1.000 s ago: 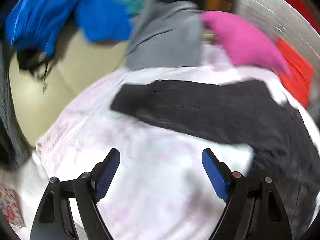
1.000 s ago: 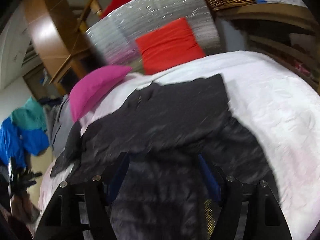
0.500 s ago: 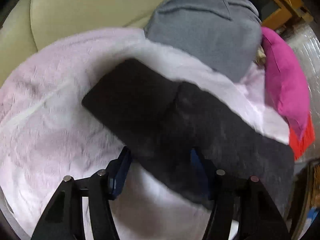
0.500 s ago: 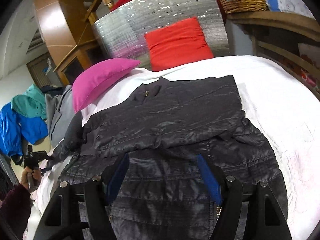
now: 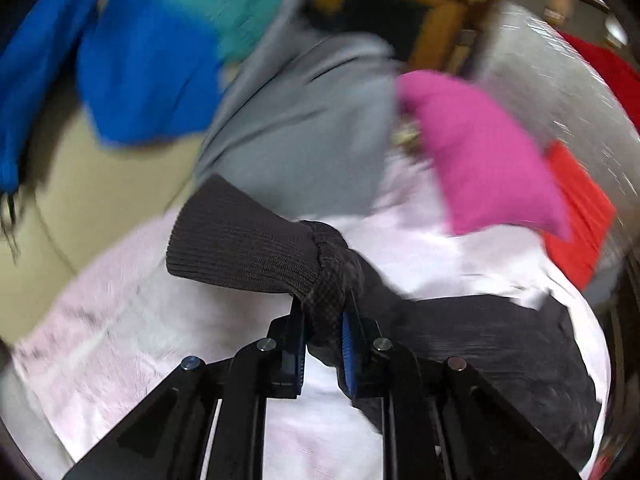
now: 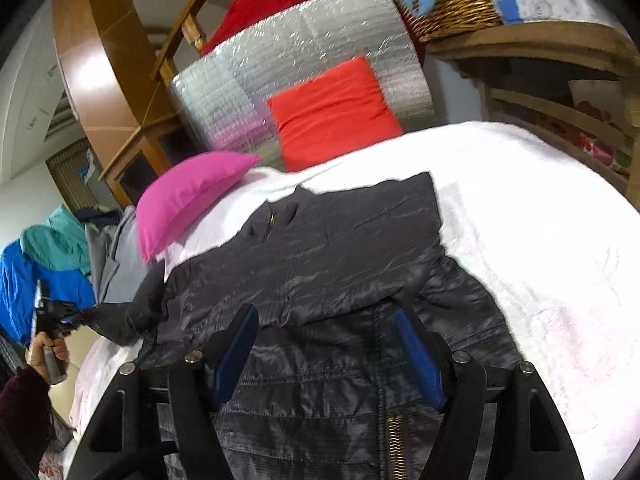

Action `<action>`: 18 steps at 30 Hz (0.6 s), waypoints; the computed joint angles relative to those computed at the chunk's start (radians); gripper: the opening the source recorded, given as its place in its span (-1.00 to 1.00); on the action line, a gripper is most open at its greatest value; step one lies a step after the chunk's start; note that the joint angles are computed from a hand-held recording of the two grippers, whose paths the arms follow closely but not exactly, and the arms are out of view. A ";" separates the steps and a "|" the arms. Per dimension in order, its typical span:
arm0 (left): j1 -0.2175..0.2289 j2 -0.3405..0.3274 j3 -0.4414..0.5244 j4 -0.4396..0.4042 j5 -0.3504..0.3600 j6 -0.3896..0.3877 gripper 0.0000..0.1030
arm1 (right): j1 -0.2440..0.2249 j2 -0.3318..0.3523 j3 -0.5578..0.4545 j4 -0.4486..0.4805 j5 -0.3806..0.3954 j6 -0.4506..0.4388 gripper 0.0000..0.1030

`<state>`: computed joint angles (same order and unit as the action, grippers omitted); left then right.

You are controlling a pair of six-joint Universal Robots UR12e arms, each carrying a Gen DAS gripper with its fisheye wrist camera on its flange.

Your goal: Fold large clothes

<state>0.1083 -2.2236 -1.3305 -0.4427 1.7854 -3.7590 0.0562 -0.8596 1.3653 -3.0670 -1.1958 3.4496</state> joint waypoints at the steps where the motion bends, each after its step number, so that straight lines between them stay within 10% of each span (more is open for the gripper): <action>1: -0.016 0.001 0.023 0.002 0.013 0.043 -0.70 | -0.005 -0.003 0.006 -0.010 0.002 0.008 0.44; 18: -0.271 -0.176 0.526 -0.171 -0.090 0.459 -0.70 | -0.115 -0.061 0.147 -0.173 0.013 0.157 0.44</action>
